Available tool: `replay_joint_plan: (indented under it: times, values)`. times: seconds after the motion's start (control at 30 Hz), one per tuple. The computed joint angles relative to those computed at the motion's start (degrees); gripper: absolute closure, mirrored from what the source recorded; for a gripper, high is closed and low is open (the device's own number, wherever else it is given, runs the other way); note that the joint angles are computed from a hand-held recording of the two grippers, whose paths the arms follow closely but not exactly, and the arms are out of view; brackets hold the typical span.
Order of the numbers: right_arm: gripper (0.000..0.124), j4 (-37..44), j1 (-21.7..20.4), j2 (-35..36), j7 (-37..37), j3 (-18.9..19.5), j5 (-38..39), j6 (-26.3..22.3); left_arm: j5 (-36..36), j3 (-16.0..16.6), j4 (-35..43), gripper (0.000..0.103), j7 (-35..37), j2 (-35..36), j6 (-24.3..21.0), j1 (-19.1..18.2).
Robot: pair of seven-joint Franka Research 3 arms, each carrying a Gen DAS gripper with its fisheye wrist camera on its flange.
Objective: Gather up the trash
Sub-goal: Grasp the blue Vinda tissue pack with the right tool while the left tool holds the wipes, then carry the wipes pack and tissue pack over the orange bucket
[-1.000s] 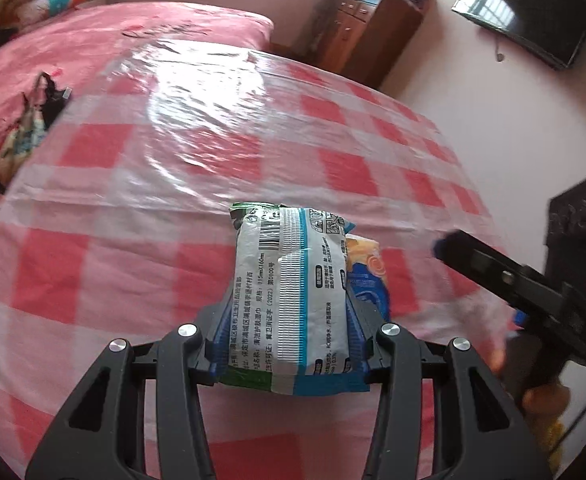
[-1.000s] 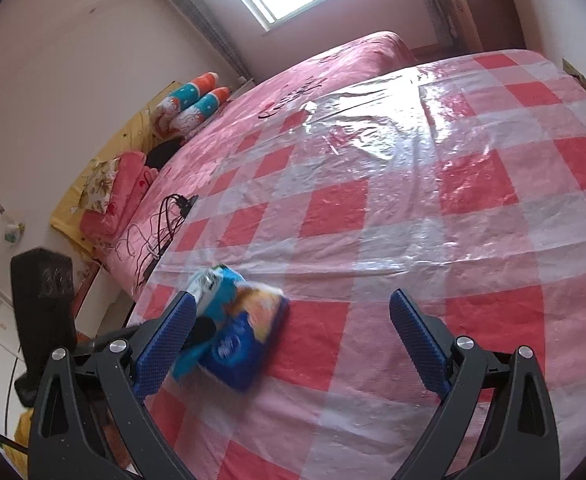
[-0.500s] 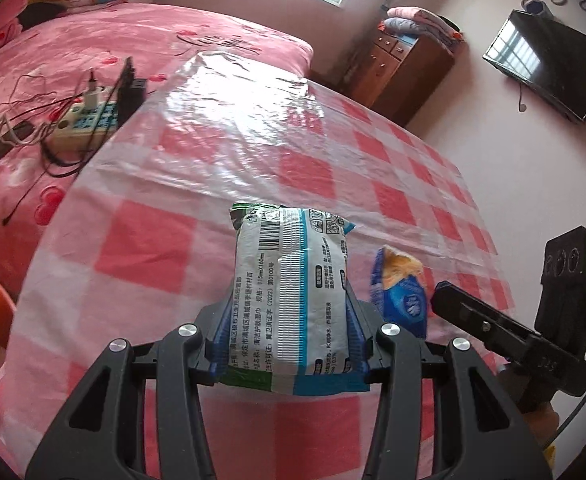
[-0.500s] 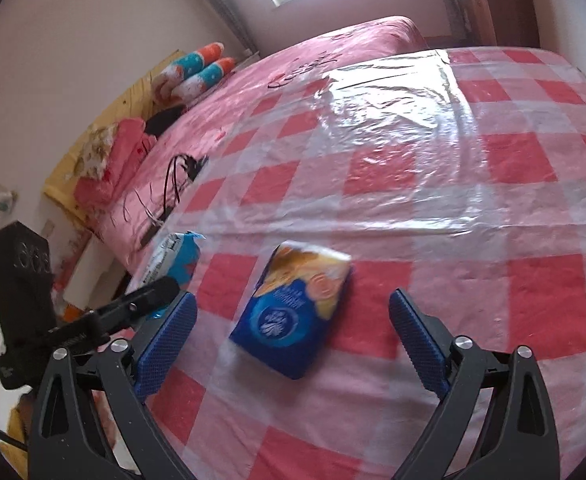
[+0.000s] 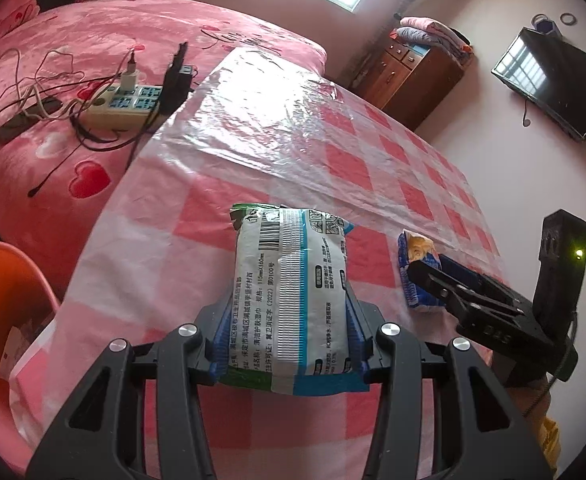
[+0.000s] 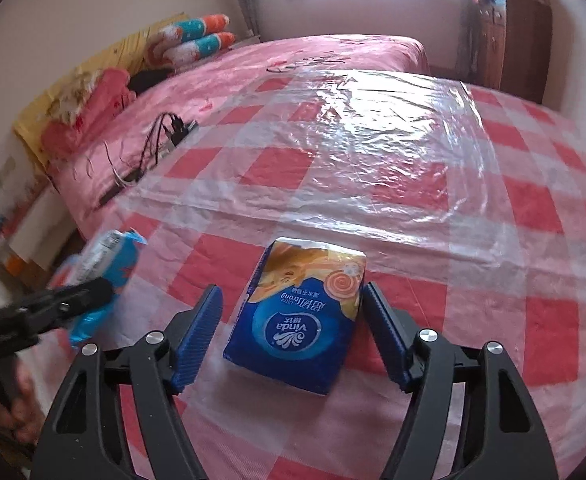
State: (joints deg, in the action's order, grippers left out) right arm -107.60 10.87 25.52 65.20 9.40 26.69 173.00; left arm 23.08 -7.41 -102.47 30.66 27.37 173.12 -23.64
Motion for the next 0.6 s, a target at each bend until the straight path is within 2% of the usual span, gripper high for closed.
replay_joint_plan:
  times: [0.07, 0.13, 0.23, 0.33, 0.4, 0.5, 0.6]
  values:
    - [0.053, 0.09, 2.83, 0.14, 1.81, -3.06, -2.82, -0.13, -0.01, 0.07, -1.42, 0.055, -0.13, -0.69, 1.07, 0.25]
    - [0.061, -0.2, 7.6, 0.23, 5.94, -8.28, -7.55, 0.36, 0.01, 0.25, -3.1, 0.055, -0.25, -1.63, 2.12, 0.48]
    - [0.066, -0.11, 10.64, 0.58, 10.09, -11.68, -12.18, 0.58, -0.03, 0.48, -5.11, 0.055, -0.42, -2.77, 3.7, 0.68]
    - [0.071, -0.35, 9.68, 0.64, 11.09, -10.91, -13.76, 1.09, -0.15, 0.81, -7.08, 0.055, -0.49, -3.75, 5.47, 0.8]
    - [0.081, -0.67, 7.67, 0.43, 9.94, -8.6, -13.56, 1.45, -0.21, 1.27, -8.48, 0.055, -0.7, -4.46, 6.78, 0.69]
    - [0.083, -0.89, 5.14, 0.25, 7.85, -5.61, -12.3, 1.64, -0.54, 1.63, -10.42, 0.055, -0.55, -5.49, 8.52, 0.84]
    - [0.085, -1.74, 5.11, -0.27, 7.37, -5.33, -11.75, 2.81, -1.18, 1.84, -12.31, 0.055, -0.23, -6.42, 9.87, 1.06]
